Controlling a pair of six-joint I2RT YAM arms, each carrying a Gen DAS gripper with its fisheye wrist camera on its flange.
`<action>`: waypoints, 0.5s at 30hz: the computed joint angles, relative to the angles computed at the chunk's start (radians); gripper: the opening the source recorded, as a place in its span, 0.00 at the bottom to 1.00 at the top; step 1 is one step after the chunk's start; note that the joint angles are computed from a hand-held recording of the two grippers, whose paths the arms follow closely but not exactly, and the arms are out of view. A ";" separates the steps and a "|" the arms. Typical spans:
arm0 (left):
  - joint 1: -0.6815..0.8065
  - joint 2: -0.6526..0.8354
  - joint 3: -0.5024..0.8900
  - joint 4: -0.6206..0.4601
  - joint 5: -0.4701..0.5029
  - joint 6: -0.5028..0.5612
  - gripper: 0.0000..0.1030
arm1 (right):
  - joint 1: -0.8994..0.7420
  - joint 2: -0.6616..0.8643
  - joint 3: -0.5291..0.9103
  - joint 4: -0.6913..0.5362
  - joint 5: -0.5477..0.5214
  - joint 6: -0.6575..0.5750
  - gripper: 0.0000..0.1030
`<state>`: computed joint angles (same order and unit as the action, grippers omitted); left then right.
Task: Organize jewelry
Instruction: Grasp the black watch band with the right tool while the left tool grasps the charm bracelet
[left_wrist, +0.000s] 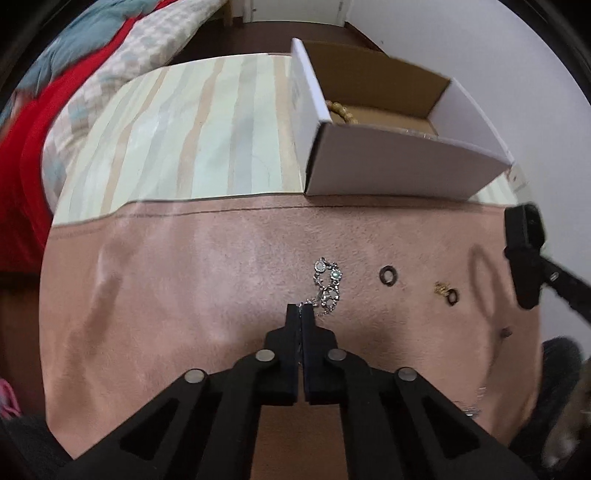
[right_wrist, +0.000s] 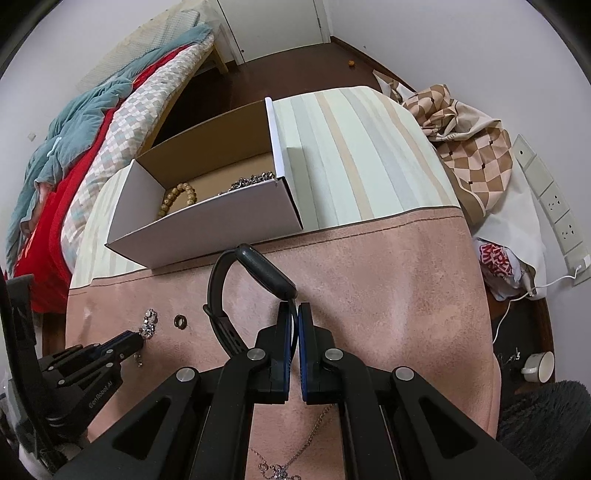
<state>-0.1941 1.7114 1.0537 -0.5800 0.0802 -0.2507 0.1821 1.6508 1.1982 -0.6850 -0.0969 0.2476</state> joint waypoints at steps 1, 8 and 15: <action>0.011 -0.017 -0.004 -0.006 0.011 0.000 0.00 | -0.002 -0.004 0.001 -0.001 -0.003 0.000 0.04; 0.039 -0.125 0.022 -0.074 0.074 -0.008 0.00 | -0.003 -0.026 0.012 -0.013 -0.023 0.007 0.04; 0.028 -0.163 0.127 -0.141 0.096 -0.009 0.00 | -0.008 -0.054 0.044 -0.039 -0.053 0.013 0.04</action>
